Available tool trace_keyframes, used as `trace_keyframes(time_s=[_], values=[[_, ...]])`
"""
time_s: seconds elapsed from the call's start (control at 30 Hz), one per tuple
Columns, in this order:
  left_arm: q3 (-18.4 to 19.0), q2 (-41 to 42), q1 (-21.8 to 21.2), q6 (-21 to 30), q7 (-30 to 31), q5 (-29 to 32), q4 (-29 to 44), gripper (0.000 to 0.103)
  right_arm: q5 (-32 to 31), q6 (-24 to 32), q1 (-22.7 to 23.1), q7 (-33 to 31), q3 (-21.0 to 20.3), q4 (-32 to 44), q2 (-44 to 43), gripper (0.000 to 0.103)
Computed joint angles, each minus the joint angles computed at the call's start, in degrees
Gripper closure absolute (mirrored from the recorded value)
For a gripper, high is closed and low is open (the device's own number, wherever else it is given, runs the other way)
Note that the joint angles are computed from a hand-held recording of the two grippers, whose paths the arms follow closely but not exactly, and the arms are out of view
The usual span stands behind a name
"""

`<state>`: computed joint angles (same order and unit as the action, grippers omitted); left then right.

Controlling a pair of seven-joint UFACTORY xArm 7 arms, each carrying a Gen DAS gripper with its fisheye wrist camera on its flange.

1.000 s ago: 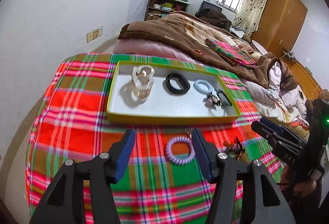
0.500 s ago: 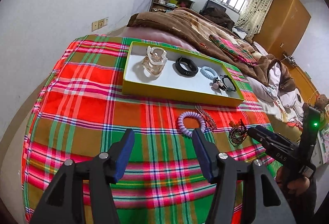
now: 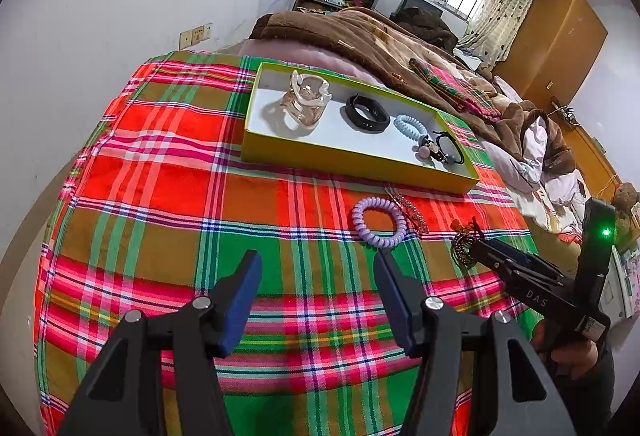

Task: Organize jewelry
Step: 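Move the right tool to the dark beaded bracelet while the left tool withdraws, then grasp and lift the dark beaded bracelet with the right tool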

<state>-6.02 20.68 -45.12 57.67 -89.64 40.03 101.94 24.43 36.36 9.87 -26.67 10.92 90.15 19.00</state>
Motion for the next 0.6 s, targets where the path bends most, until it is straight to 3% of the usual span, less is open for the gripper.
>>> trace_keyframes(time_s=[0.3, 0.33, 0.37, 0.6], values=[[-0.01, 0.92, 0.13, 0.14, 1.23, -1.21, 0.97, 0.043, 0.35, -1.44, -0.19, -1.35, 0.38, -0.94, -0.58, 0.078], [0.08, 1.03, 0.09, 0.08, 1.28, -1.27, 1.05, 0.043, 0.58, -1.53, -0.26, -1.66, 0.43, -0.99, -0.68, 0.085], [0.14, 1.14, 0.06, 0.06, 1.38, -1.38, 1.17, 0.043, 1.14, -1.87, -0.42, -2.07, 0.57, -1.19, -0.89, 0.1], [0.49, 1.78, -0.02, 0.16, 2.14, -2.47, 1.73, 0.043, 5.6, -1.8, -1.68, -5.13, 1.22, -1.24, -1.74, 0.1]])
